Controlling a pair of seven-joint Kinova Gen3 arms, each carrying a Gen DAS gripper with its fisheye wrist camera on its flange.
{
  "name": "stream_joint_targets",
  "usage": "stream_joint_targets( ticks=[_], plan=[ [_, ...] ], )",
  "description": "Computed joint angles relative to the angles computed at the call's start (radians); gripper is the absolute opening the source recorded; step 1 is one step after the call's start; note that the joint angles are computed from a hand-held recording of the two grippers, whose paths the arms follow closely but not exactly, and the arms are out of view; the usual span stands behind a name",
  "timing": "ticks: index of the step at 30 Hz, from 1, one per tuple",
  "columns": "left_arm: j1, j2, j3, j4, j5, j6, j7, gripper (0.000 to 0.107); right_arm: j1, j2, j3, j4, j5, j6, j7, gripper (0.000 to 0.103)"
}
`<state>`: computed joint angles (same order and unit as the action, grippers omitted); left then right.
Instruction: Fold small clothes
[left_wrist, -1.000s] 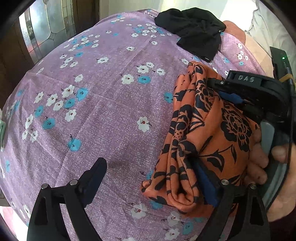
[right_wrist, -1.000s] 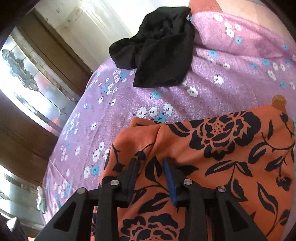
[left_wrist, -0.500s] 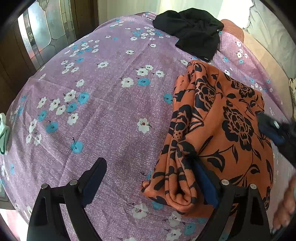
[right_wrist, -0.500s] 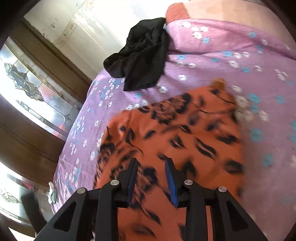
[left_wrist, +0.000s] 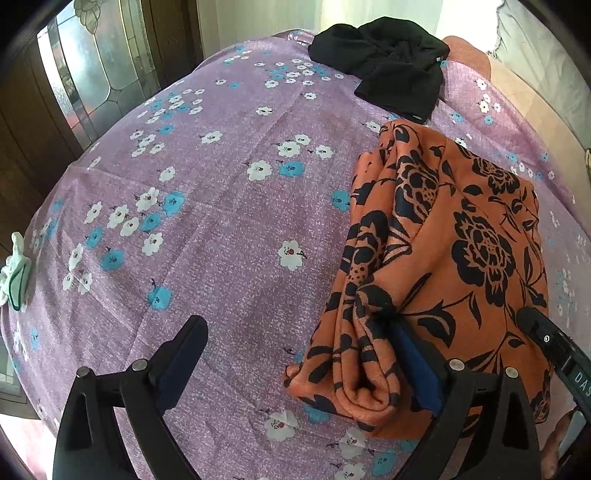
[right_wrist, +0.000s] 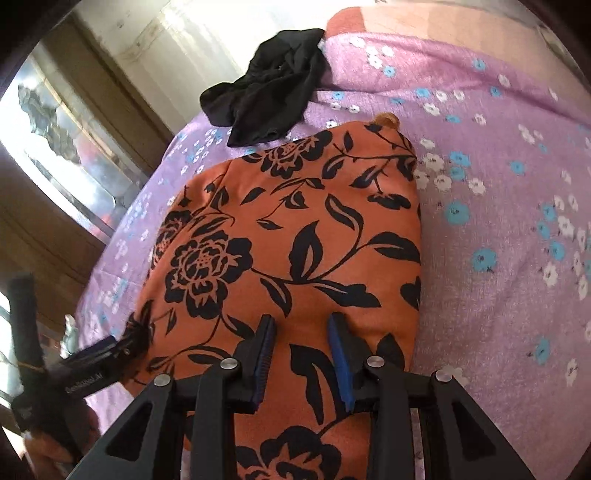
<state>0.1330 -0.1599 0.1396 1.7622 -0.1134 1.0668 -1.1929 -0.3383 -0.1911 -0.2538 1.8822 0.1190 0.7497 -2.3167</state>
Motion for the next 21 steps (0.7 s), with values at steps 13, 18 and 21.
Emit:
stream_joint_targets(
  ticks=[13, 18, 21],
  plan=[
    [-0.183, -0.023, -0.124, -0.009, 0.427, -0.088, -0.45, 0.098, -0.197, -0.234, 0.42, 0.147, -0.342, -0.092, 0.193, 0.083],
    [-0.058, 0.1, -0.356, -0.065, 0.631, 0.061, -0.517, 0.098, -0.34, -0.256, 0.651, 0.3, -0.545, -0.244, 0.286, 0.084],
    [0.0, 0.129, -0.444, -0.058, 0.715, 0.112, -0.581, 0.098, -0.478, -0.241, 0.788, 0.347, -0.661, -0.344, 0.39, 0.084]
  ],
)
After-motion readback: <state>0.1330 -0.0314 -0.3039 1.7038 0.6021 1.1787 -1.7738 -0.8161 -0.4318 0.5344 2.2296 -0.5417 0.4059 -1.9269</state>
